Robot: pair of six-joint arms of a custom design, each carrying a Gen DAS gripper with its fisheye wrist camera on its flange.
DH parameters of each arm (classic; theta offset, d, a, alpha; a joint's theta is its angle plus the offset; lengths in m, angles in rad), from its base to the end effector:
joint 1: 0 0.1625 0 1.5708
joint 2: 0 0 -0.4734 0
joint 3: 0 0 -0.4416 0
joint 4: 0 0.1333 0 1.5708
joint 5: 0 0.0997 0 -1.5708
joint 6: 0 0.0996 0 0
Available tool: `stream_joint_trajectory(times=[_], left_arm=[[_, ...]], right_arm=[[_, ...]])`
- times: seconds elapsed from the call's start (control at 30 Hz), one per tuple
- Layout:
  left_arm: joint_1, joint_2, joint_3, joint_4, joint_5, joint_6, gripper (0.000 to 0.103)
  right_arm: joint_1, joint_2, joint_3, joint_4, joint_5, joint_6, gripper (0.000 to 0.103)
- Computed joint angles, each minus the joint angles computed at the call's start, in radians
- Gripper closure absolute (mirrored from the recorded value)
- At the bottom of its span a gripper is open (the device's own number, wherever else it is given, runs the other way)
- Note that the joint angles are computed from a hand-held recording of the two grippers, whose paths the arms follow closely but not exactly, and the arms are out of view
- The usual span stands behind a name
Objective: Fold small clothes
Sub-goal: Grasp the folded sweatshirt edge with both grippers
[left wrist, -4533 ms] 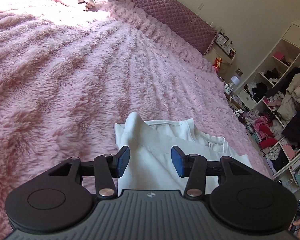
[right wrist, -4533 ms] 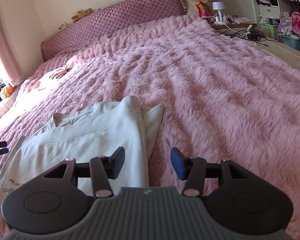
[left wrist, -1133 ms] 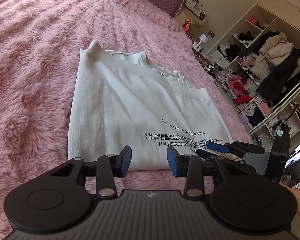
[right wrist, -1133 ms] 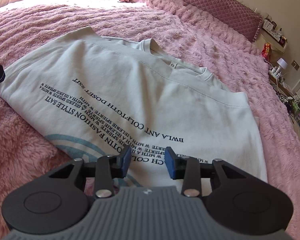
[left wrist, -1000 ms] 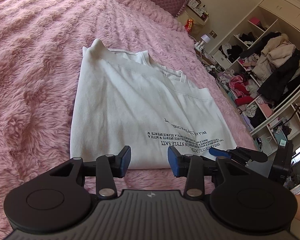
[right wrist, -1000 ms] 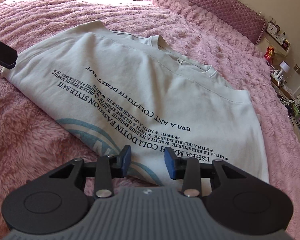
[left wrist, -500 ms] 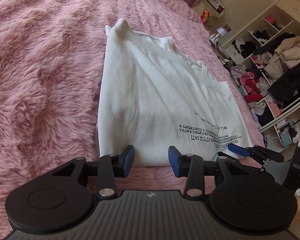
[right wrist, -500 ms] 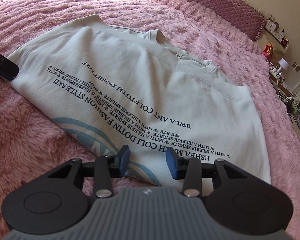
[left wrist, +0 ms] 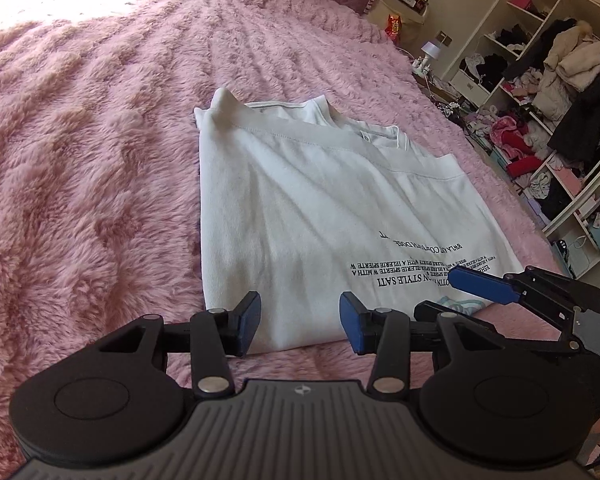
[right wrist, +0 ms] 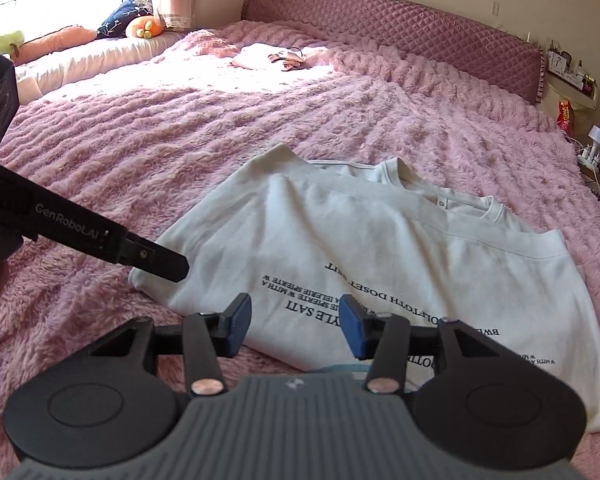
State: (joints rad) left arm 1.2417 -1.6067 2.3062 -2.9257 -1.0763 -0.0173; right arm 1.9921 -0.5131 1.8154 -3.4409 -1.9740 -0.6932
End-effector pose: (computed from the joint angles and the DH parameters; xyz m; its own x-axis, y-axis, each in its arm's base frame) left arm 0.0244 -0.4874 0.3425 -0.9307 -0.0022 -0.3657 0.2402 0.7503 -0.6159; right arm 0.3571 -0.5664 -0.0545 -0.4917 -0.6328 0.5981 -0.8567 0.4745 -0.2023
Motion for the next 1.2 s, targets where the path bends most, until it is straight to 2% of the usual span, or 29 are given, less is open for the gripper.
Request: stream_joint_trajectory(times=[0.17,0.27,0.33,0.47,0.6,0.7,0.8,0.97,1.03,1.2], left_arm=[[0.025,-0.013,-0.031,-0.019,0.022,0.009,0.047],[0.091,0.001,-0.073,-0.041,-0.057,-0.034,0.046],[0.141,0.019,-0.101,-0.06,-0.134,-0.068,0.046],[0.245,0.087,-0.168,-0.103,-0.297,-0.161,0.046],[0.309,0.156,-0.23,-0.109,-0.399,-0.218,0.046],[0.339,0.202,-0.273,-0.106,-0.444,-0.248,0.046],[0.365,0.247,-0.322,-0.092,-0.494,-0.285,0.046],[0.367,0.311,-0.389,-0.092,-0.485,-0.305,0.046],[0.367,0.335,-0.414,-0.096,-0.492,-0.316,0.046],[0.36,0.389,-0.477,-0.072,-0.494,-0.32,0.046]], right_arm=[[0.026,0.037,-0.021,0.009,0.006,-0.022,0.056],[0.036,0.055,-0.035,0.038,0.016,-0.012,0.053],[0.043,0.08,-0.046,0.02,0.015,-0.056,0.053],[0.063,0.141,-0.063,-0.052,-0.001,-0.195,0.053],[0.08,0.209,-0.087,-0.136,-0.035,-0.352,0.053],[0.083,0.274,-0.112,-0.26,-0.048,-0.519,0.053],[0.083,0.314,-0.133,-0.313,-0.052,-0.625,0.053],[0.073,0.367,-0.18,-0.377,-0.026,-0.713,0.048],[0.069,0.376,-0.197,-0.376,-0.021,-0.708,0.048],[0.054,0.389,-0.221,-0.402,0.011,-0.72,0.038]])
